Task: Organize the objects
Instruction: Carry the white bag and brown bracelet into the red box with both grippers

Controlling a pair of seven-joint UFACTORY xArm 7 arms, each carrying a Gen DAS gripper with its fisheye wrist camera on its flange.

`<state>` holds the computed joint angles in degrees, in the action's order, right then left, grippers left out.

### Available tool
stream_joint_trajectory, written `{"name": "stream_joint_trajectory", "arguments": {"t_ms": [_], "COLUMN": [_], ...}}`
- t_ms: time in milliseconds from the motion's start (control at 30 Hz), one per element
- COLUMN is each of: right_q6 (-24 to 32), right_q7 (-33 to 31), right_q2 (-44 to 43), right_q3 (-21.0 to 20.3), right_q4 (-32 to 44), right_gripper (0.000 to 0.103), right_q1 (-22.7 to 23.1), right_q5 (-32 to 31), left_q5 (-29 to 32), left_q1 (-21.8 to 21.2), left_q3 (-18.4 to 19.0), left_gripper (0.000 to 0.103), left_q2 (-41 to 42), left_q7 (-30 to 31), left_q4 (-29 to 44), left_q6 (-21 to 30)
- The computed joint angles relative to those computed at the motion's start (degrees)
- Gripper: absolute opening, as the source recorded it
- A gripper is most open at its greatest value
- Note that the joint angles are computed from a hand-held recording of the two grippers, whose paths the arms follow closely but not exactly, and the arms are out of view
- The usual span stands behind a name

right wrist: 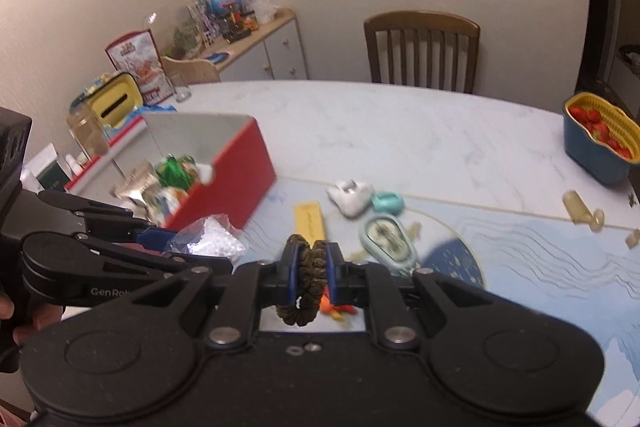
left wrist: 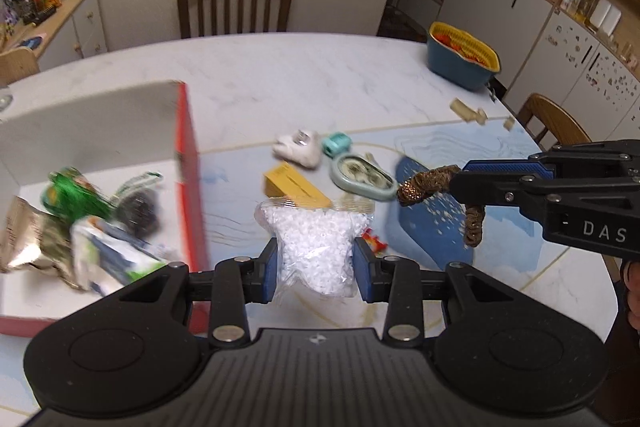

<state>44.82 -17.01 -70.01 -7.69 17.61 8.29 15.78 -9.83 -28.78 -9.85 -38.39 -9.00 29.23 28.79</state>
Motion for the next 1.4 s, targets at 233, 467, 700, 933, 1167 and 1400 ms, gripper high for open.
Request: {"name": "stream_joint_trajectory", "arguments": {"t_ms": [233,467,700,933,1167,1400], "right_q6": [-6.1,-13.5,-20.0,-24.5,-26.4,-26.8], "right_q7": [3.1,6.4,9.9,13.4,17.0,23.1], "right_q2": [5.3,12.6,21.8,31.4,40.2,48.3], "right_q3": [4.1,7.9,10.3,11.8,14.2,17.8], "right_q4": [3.0,6.2,9.6,13.4,17.2,20.5], "right_gripper": [0.012,0.012,0.012,0.012,0.012,0.012], "right_q1": [5.4,11.0,14.7,16.6,15.5,11.8], "right_q5": [2.2,2.3,0.8,-0.8,-3.6,-9.3], "left_q5": [1.2,1.7,1.3,1.8,1.2,0.2], "left_q1": [3.9,9.6,14.4,18.1,19.9,19.8], "left_q3": [4.5,8.3,11.1,11.7,12.9,12.9], "left_gripper": [0.037,0.037,0.037,0.037,0.037,0.037], "left_q2": [-3.8,-5.6,-4.9,-2.9,1.2,5.7], "left_q7": [4.2,9.2,14.1,18.1,21.4,24.9], "left_q4": [0.5,1.5,1.7,0.6,0.1,1.0], "left_q6": [2.8,4.8,5.5,4.0,3.1,1.9]}}
